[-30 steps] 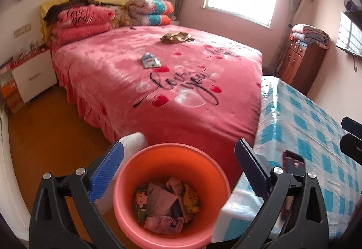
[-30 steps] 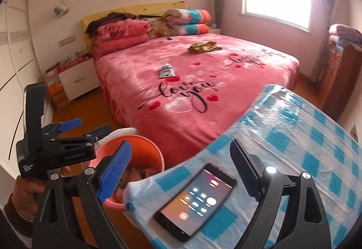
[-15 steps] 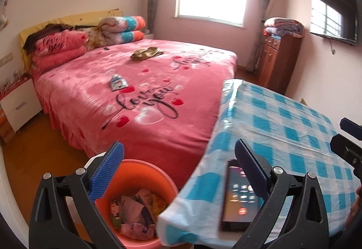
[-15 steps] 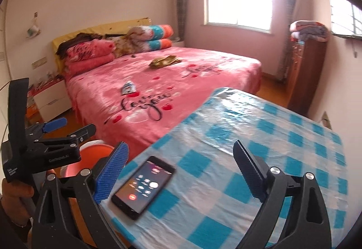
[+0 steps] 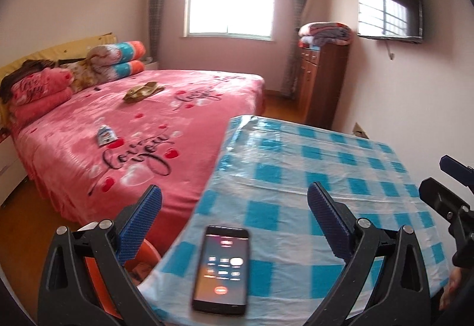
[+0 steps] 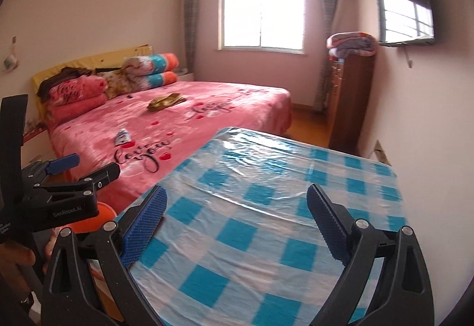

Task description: Collect trash

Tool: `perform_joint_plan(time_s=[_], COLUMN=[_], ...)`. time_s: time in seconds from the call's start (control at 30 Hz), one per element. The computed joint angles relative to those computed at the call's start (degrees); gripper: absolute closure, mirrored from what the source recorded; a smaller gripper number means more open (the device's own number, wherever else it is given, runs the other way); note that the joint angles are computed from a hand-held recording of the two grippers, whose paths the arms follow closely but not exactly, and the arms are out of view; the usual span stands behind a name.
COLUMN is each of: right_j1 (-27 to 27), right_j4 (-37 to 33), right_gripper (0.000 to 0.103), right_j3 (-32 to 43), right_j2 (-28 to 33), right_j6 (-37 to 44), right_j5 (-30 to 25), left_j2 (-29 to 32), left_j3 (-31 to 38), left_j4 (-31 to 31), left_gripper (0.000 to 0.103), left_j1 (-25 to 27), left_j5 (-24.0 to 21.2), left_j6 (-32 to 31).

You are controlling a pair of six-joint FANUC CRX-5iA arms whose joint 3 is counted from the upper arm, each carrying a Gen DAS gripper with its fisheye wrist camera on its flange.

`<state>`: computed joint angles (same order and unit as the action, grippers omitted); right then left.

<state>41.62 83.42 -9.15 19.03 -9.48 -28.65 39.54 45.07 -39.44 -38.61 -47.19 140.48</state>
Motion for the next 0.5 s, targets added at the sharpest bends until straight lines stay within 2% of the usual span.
perform_joint_plan(time_s=[0.23, 0.5], right_j1=[-0.47, 0.21], right_j4=[4.1, 4.43], right_gripper=[0.009, 0.008], right_j3=[-5.48, -9.53], right_j2=[-4.4, -8.0], right_j6=[-6.35, -9.79], right_j5=[-4.55, -9.87], left_j2=[2.56, 4.69], left_j3=[4.39, 8.65], left_j4=[1.06, 0.04], left_gripper=[0.004, 0.004], left_j1=[-1.96, -4.55], left_j5=[1.09, 1.74], left_j6=[-3.57, -6.27])
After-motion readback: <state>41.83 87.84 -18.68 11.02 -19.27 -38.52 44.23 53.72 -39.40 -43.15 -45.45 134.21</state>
